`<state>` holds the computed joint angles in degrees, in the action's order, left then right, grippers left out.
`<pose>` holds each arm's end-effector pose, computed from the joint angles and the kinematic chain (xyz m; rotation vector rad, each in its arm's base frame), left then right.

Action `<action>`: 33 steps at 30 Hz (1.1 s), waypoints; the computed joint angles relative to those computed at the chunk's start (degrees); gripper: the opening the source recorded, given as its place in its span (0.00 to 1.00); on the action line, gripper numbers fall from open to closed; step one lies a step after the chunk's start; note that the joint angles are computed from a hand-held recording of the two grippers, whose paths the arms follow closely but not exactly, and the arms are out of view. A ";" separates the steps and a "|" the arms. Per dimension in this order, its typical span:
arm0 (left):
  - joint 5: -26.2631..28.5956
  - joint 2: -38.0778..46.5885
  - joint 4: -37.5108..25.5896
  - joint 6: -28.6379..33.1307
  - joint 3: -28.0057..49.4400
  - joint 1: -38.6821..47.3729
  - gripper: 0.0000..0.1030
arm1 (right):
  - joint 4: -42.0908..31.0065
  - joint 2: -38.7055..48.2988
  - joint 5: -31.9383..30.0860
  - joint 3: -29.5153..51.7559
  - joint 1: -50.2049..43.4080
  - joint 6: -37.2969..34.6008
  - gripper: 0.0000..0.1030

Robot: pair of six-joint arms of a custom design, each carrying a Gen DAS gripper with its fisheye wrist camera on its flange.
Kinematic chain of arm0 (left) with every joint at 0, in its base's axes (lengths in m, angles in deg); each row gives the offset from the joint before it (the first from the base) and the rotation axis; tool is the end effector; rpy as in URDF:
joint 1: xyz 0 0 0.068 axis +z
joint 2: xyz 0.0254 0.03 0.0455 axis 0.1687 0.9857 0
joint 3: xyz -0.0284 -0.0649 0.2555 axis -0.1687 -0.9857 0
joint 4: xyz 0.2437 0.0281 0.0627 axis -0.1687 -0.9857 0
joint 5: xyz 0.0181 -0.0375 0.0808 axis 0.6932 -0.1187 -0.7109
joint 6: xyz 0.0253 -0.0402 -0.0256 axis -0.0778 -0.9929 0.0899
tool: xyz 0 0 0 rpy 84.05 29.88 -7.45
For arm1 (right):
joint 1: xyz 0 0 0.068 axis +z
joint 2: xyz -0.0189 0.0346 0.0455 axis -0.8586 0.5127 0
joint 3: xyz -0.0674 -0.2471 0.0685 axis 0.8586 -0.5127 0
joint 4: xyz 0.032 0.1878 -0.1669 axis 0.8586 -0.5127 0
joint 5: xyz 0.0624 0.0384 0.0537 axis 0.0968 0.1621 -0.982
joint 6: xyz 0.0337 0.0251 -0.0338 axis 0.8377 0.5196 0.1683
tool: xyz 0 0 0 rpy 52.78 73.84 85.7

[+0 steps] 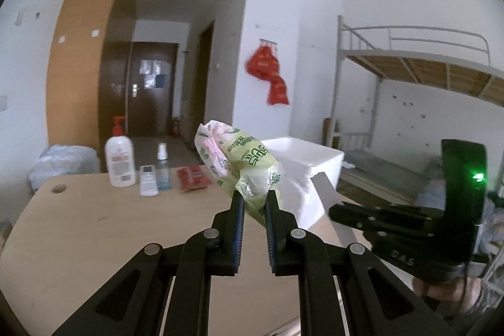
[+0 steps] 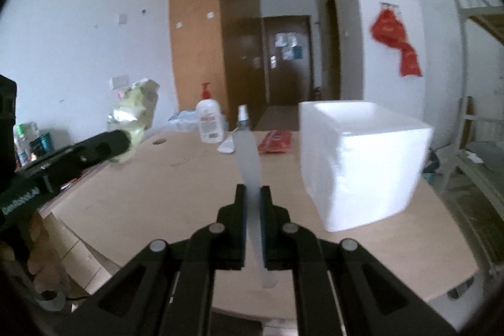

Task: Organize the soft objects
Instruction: 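Carry the tissue packet and foam stick over the white foam box with both tools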

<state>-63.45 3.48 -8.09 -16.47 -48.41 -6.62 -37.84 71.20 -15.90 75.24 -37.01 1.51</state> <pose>0.3009 -0.1004 0.1945 0.4815 1.7901 -0.5183 0.2754 0.1049 0.1727 -0.0909 1.9649 0.1730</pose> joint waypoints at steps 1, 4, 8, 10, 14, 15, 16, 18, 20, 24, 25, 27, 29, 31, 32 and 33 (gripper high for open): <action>-0.12 0.43 -0.03 0.18 0.46 -0.94 0.13 | -0.23 -1.43 1.22 -1.11 0.23 0.18 0.09; -0.22 1.66 -0.81 0.67 2.19 -3.53 0.13 | -0.28 -4.84 4.25 -3.95 0.13 0.49 0.09; -0.98 3.57 -1.36 0.94 4.50 -6.61 0.13 | -0.56 -8.48 7.79 -7.22 -0.54 1.64 0.09; -1.16 4.71 -1.71 1.09 5.61 -7.94 0.13 | -0.73 -9.81 8.65 -8.35 -1.25 2.23 0.09; -1.95 7.24 -3.17 1.68 8.52 -10.01 0.13 | -0.29 -10.13 8.25 -9.49 -3.92 3.05 0.09; -1.99 7.86 -3.82 1.86 9.44 -10.33 0.13 | -0.38 -10.19 8.34 -9.47 -4.13 3.24 0.09; -2.43 8.63 -4.34 2.09 10.47 -10.85 0.13 | -0.18 -10.00 8.21 -9.46 -4.58 3.39 0.09; -2.64 9.66 -4.87 2.15 11.69 -11.26 0.13 | -0.07 -10.49 8.38 -9.93 -4.68 3.71 0.09; -2.73 10.91 -5.32 2.21 13.07 -11.51 0.13 | -0.32 -11.53 8.45 -10.76 -5.00 3.71 0.09; -2.57 12.49 -6.77 2.26 15.52 -11.77 0.13 | -0.62 -10.96 7.41 -9.96 -6.33 3.78 0.09; -2.76 12.84 -6.83 2.13 16.04 -11.88 0.13 | -0.93 -10.82 7.20 -9.52 -6.48 3.82 0.09; -3.10 13.59 -7.38 2.25 17.30 -12.04 0.13 | -1.02 -10.19 6.18 -8.65 -7.28 3.68 0.09; -3.51 13.99 -7.92 1.88 18.27 -12.16 0.13 | -0.93 -9.74 5.27 -8.18 -8.12 3.55 0.09; -4.18 14.38 -8.32 1.58 19.09 -12.37 0.13 | -1.30 -8.90 4.21 -6.88 -8.97 3.38 0.09; -4.41 14.67 -8.78 1.45 19.85 -12.42 0.13 | -1.02 -8.93 3.81 -7.03 -9.43 3.27 0.09; -4.51 14.95 -9.17 1.31 20.59 -12.46 0.13 | -1.48 -8.73 3.43 -6.23 -9.91 3.04 0.09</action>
<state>-67.95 18.43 -17.26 -15.16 -27.83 -19.09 -39.32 62.47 -12.47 69.01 -46.92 4.55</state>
